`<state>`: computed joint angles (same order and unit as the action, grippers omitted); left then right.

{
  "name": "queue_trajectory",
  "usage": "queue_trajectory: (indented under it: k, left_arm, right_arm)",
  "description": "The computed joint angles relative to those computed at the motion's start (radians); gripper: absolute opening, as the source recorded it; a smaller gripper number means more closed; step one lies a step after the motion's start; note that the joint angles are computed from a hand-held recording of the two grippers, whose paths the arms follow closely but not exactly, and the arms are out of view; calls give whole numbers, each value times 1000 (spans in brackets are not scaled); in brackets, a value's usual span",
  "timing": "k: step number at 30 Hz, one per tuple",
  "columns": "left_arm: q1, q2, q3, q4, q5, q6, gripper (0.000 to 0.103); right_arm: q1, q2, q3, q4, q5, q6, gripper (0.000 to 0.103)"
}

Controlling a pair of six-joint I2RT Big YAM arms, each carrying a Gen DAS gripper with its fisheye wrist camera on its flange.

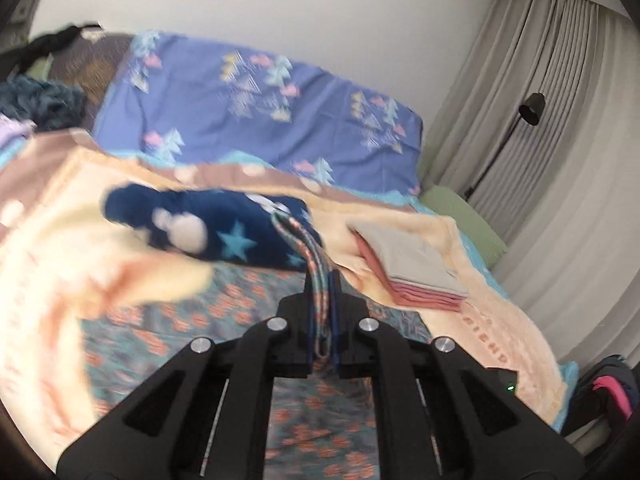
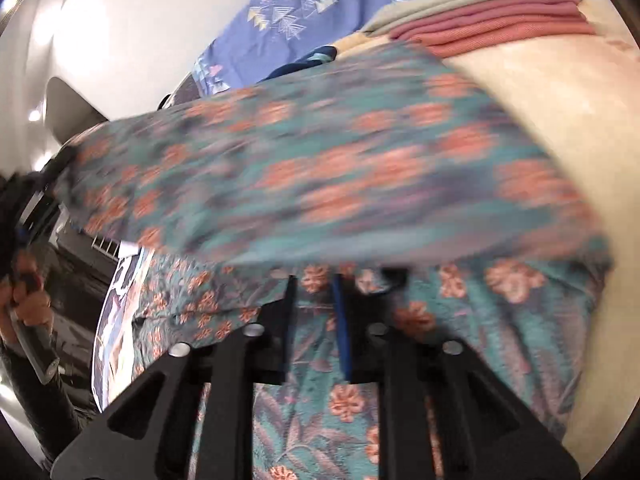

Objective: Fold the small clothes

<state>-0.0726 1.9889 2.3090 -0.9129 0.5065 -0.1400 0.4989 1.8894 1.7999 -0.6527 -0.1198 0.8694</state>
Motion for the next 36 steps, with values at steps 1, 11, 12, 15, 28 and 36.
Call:
queue_trajectory:
  k: [1, 11, 12, 15, 28, 36]
  left_arm:
    - [16, -19, -36, 20, -9, 2, 6]
    - [119, -3, -207, 4, -113, 7, 7]
    - [124, 3, -217, 2, -117, 5, 8]
    - [138, 14, -240, -17, -119, 11, 11]
    - [120, 8, -269, -26, -153, 103, 35]
    - [107, -11, -279, 57, -188, 66, 4]
  right_arm:
    - [6, 5, 12, -15, 18, -17, 18]
    - [30, 40, 82, -89, 84, -102, 29]
    - [31, 41, 84, -93, 88, -105, 29]
    - [37, 40, 84, -98, 100, -113, 30]
    - [32, -12, 119, -173, -140, -319, 49]
    - [-55, 221, 555, -513, 323, -348, 49]
